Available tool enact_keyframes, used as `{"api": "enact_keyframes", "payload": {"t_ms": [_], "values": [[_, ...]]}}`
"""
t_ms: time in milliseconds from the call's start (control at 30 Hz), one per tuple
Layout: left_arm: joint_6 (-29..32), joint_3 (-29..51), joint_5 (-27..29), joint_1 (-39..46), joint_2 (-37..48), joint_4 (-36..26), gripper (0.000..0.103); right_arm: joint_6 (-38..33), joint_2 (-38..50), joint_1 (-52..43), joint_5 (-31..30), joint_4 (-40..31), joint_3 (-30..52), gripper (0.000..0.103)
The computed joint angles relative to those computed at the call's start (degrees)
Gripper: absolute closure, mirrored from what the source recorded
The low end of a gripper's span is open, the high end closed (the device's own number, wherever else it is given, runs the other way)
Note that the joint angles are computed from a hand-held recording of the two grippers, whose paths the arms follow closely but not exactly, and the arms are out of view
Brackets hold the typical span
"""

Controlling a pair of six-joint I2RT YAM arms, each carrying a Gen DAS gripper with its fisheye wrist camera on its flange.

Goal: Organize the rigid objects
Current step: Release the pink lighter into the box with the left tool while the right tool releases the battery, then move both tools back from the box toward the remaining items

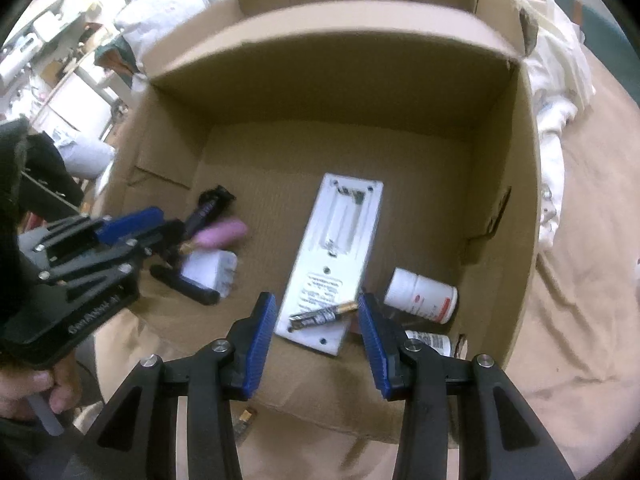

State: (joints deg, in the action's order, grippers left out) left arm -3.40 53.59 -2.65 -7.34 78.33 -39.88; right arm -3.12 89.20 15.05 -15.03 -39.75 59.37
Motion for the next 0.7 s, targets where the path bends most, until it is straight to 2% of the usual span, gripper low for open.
{"api": "enact_keyframes", "payload": {"t_ms": [33, 100, 133, 167, 233, 267, 333, 500, 700], "values": [[0.0, 0.1, -0.1, -0.1, -0.2, -0.2, 0.08, 0.1, -0.4, -0.1, -0.3, 0.4, -0.1, 0.045], [-0.3, 0.3, -0.4, -0.4, -0.9, -0.9, 0.079, 0.7, -1.3, -0.6, -1.1, 1.1, -0.1, 0.04], [-0.5, 0.5, -0.3, -0.4, -0.9, -1.1, 0.075, 0.9, -1.6, -0.9, -1.4, 1.3, 0.0, 0.035], [-0.8, 0.7, 0.0, -0.2, -1.1, -1.4, 0.071, 1.1, -1.6, -1.3, -1.8, 1.5, 0.3, 0.032], [-1.6, 0.8, 0.0, 0.0, -1.9, -1.4, 0.048, 1.8, -2.4, -2.2, -3.1, 2.2, 0.1, 0.02], [-1.9, 0.7, -0.3, -0.1, -2.4, -1.2, 0.045, 2.3, -2.6, -2.5, -3.8, 2.6, 0.1, 0.016], [-2.4, 0.8, -1.1, -0.4, -3.2, -0.7, 0.041, 3.2, -3.3, -3.1, -4.6, 3.5, -0.1, 0.0], [-2.6, 1.4, -1.3, 0.1, -3.1, -0.6, 0.038, 4.6, -5.6, -3.6, -4.3, 6.1, -0.8, 0.0], [-3.2, 1.5, -1.6, 0.1, -2.3, -1.2, 0.037, 4.7, -5.5, -4.4, -4.3, 5.7, -0.6, 0.0]]}}
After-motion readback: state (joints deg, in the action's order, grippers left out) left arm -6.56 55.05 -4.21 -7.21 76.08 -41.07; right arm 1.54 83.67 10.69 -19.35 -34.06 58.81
